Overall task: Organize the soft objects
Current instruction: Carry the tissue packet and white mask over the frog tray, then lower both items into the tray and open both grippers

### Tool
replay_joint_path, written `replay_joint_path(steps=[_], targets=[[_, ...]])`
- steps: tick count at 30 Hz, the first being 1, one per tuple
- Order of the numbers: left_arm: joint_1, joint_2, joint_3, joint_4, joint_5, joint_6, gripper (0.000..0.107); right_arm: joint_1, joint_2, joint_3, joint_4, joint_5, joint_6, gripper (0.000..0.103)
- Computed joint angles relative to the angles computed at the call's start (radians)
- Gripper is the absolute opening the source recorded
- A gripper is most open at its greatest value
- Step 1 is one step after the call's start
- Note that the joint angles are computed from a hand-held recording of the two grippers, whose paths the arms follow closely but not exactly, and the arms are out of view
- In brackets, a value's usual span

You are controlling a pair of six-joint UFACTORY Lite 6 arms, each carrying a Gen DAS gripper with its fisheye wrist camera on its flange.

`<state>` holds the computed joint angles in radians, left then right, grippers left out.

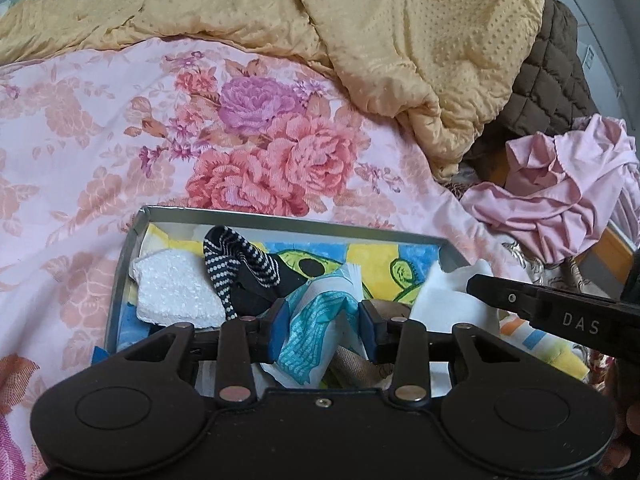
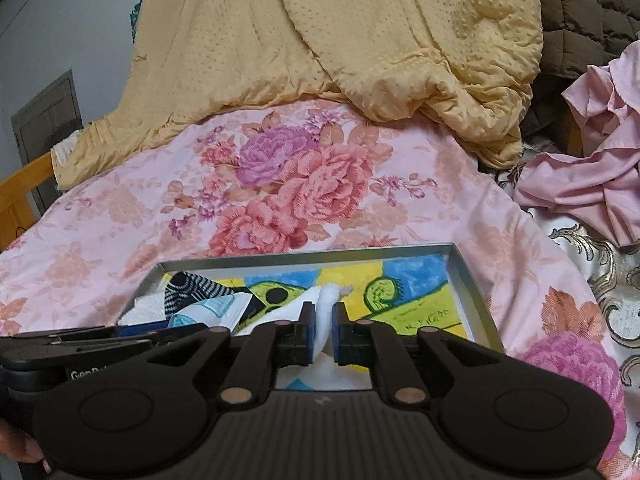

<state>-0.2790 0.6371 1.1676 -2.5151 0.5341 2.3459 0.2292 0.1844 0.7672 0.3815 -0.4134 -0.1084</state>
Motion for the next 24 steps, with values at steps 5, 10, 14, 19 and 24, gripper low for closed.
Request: replay_joint_path(steps=[5,10,14,19,24], targets=[[-0.025,0.002,0.000,-0.036,-0.018,0.027,0.044,-0.008,-0.012,-0.017,-0.003,-0.002,-0.011,0.026],[-0.043,-0.010,-0.016,-0.068,-0.030,0.050,0.050,-0.020,-0.061,-0.061,-0.023,-0.003,-0.008,0.039],[-0.050,-0.041,-0.062,-0.117,-0.006,0.079,0.061,-0.020,-0.120,-0.108,-0.023,-0.008,-0.028,0.048],[-0.064,-0.109,-0.140,-0.208,0.007,0.157,0.073,-0.002,-0.209,-0.167,0.046,-0.004,-0.098,0.058],[-0.075,-0.204,-0.236,-0.286,0.032,0.229,0.084,0.028,-0.317,-0.227,0.140,0.012,-0.192,0.071]])
